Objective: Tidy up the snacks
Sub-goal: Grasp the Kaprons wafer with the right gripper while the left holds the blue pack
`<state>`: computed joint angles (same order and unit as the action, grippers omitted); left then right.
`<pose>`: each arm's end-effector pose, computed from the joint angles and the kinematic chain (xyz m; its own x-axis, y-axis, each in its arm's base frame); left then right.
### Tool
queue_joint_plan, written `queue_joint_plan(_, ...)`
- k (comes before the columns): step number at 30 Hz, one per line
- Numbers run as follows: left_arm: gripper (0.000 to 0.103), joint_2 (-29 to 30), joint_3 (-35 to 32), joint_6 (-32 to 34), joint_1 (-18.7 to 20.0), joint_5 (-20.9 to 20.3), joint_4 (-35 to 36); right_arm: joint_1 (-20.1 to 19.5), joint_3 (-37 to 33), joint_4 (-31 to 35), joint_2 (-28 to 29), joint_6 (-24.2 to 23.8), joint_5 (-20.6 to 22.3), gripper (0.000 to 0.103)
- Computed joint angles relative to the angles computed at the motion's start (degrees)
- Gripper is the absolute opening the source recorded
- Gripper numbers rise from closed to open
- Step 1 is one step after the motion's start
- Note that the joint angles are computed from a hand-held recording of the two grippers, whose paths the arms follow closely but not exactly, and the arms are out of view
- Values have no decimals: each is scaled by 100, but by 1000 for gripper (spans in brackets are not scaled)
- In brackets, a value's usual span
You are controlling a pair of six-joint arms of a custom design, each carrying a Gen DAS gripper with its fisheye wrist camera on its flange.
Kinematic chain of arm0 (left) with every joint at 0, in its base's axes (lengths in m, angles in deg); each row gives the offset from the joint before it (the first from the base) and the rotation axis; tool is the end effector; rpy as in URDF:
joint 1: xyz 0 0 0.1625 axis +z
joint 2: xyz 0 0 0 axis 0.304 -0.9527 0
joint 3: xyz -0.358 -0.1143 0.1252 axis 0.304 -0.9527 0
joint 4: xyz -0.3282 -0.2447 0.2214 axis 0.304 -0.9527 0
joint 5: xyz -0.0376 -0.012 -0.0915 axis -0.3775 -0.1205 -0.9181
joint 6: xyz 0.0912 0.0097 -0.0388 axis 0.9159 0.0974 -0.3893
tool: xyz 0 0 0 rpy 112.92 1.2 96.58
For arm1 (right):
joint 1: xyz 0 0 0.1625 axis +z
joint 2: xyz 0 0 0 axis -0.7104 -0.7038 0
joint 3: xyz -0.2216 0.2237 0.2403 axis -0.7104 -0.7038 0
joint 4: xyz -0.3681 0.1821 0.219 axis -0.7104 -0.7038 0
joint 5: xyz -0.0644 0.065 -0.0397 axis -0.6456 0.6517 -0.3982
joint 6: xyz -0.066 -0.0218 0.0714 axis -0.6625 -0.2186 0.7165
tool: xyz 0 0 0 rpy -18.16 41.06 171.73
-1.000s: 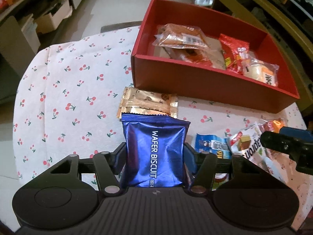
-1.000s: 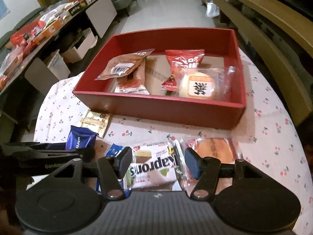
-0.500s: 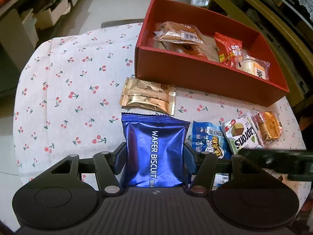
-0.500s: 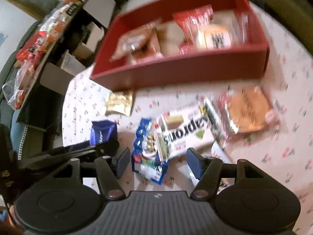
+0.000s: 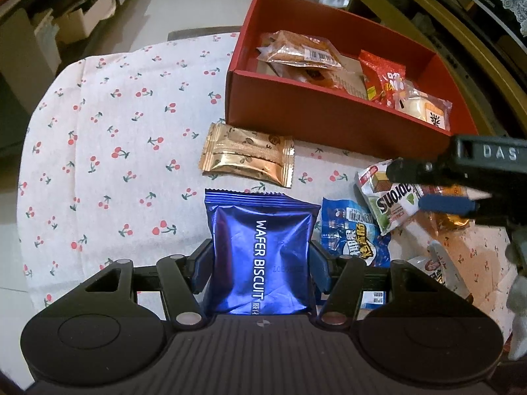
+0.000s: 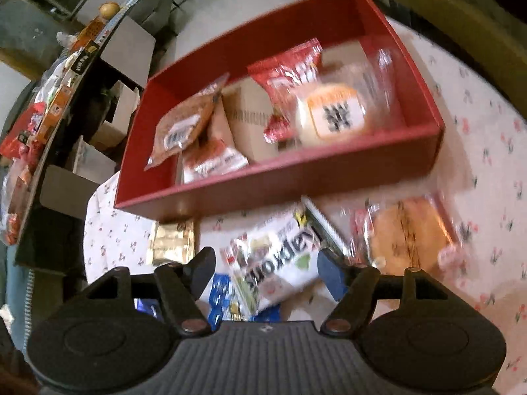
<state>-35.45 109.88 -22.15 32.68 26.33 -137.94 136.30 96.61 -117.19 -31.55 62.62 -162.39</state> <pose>-0.2629 -0.6208 0.0842 -0.7679 0.2571 -0.5867 0.4104 0.9007 -0.1426 0.1090 -0.6352 0.2384 -0.9291 0.2780 0.2438 0.1170 0.8465 -0.5193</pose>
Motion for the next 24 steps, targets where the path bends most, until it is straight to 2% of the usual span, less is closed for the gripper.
queue_joint_plan(5, 67, 52, -45, 2, 16, -27, 97, 54, -173, -80, 212, -39, -247, 94)
queue_joint_plan(10, 67, 59, -39, 56, 17, -35, 85, 262, -331, -337, 436, -947, -843, 94)
queue_joint_plan(11, 67, 65, -42, 38, 17, -24, 97, 256, -386, -314, 492, -1022, -857, 94)
queue_joint_plan(16, 67, 57, -42, 41, 22, -32, 97, 65, -311, 88, 335, -737, -375, 94)
queue_joint_plan(18, 67, 36, -39, 34, 32, -32, 64, -26, -148, 403, 52, -426, 166, 96)
queue_joint_plan(21, 67, -11, -24, 4, 37, -42, 27, -216, 138, 1075, -447, -86, 1260, 95)
queue_joint_plan(22, 67, -24, -16, 2, 36, -47, 16, -204, 217, 1263, -589, -165, 1401, 94)
queue_joint_plan(23, 67, -38, -7, 4, 34, -50, 13, -149, 272, 1278, -667, -334, 1301, 94)
queue_joint_plan(24, 67, -51, 7, 7, 32, -49, 5, -39, 289, 1233, -694, -573, 1004, 94)
